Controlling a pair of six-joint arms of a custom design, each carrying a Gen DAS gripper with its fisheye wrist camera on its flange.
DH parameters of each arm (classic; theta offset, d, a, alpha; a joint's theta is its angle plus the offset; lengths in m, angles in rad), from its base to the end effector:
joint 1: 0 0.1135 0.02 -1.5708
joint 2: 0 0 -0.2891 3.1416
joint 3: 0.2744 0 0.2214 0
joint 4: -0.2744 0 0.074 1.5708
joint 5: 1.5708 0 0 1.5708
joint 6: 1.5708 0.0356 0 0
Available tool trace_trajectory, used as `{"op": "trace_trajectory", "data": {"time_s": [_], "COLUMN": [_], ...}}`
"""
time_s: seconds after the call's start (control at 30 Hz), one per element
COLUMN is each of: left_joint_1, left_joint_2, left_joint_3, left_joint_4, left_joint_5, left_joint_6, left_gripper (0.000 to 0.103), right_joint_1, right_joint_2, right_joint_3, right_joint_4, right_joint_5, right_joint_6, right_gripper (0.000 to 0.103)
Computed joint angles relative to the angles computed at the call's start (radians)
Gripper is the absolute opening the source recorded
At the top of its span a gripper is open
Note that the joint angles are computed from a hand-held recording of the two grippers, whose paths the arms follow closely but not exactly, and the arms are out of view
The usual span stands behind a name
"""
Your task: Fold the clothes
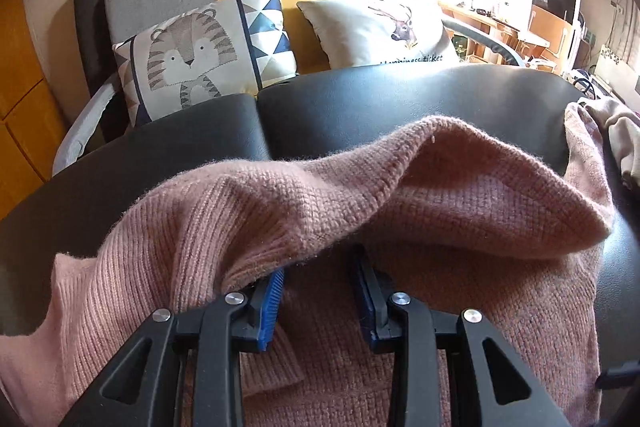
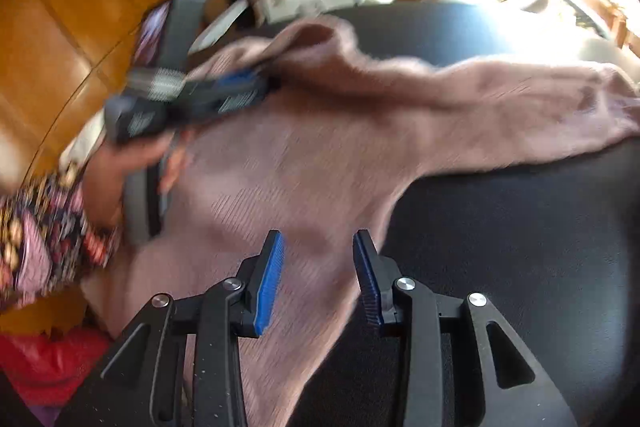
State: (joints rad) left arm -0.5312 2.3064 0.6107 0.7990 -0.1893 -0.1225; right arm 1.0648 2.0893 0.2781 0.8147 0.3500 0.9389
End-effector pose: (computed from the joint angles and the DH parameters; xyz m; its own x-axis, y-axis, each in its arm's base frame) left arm 0.2750 -0.1538 0.0238 -0.7170 0.2821 -0.6375 0.3110 0.9479 0.0696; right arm 0.1218 0.1945 0.0531 -0.8305 0.0651 -0.5532 -0.1036 0.9577 0.2683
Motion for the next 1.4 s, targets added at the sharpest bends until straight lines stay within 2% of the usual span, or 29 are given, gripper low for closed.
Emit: {"op": "trace_trajectory", "data": {"time_s": [0.03,0.1,0.2,0.37,0.57,0.7,0.9,0.97,1.07,1.17,1.27,1.4], "left_joint_1": [-0.003,-0.013,-0.044,-0.07,-0.015,0.0,0.014,0.034,0.048,0.035,0.017,0.004], "left_joint_2": [-0.009,-0.03,-0.075,-0.062,-0.013,0.033,0.043,0.037,0.035,0.041,0.047,0.051], "left_joint_3": [-0.008,-0.019,-0.044,0.1,0.226,0.25,0.233,0.235,0.234,0.237,0.245,0.249], "left_joint_4": [-0.006,-0.018,0.012,-0.113,-0.214,-0.207,-0.174,-0.19,-0.198,-0.198,-0.207,-0.209], "left_joint_5": [-0.01,-0.028,-0.05,-0.084,-0.076,-0.089,-0.103,-0.095,-0.102,-0.13,-0.173,-0.206], "left_joint_6": [0.004,0.014,0.051,0.179,0.14,0.134,0.124,0.107,0.1,0.11,0.122,0.132], "left_gripper": [0.034,0.031,0.03,0.031,0.031,0.031,0.031,0.031,0.031,0.031,0.031,0.031], "right_joint_1": [-0.023,-0.093,-0.211,-0.357,-0.432,-0.475,-0.515,-0.563,-0.739,-0.959,-1.16,-1.394], "right_joint_2": [-0.013,-0.02,-0.004,0.038,0.081,0.132,0.035,-0.029,-0.125,-0.187,-0.2,-0.208], "right_joint_3": [0.015,0.048,0.106,0.24,0.345,0.374,0.206,0.135,0.046,-0.014,-0.074,-0.077], "right_joint_4": [-0.028,-0.048,-0.059,-0.15,-0.234,-0.215,-0.068,-0.053,-0.092,-0.127,-0.075,-0.077], "right_joint_5": [0.015,0.021,-0.051,-0.127,-0.156,-0.205,-0.191,-0.154,-0.136,-0.211,-0.295,-0.389], "right_joint_6": [-0.022,-0.096,-0.221,-0.34,-0.36,-0.341,-0.364,-0.371,-0.389,-0.419,-0.469,-0.556], "right_gripper": [0.028,0.026,0.021,0.02,0.02,0.021,0.021,0.021,0.021,0.021,0.021,0.021]}}
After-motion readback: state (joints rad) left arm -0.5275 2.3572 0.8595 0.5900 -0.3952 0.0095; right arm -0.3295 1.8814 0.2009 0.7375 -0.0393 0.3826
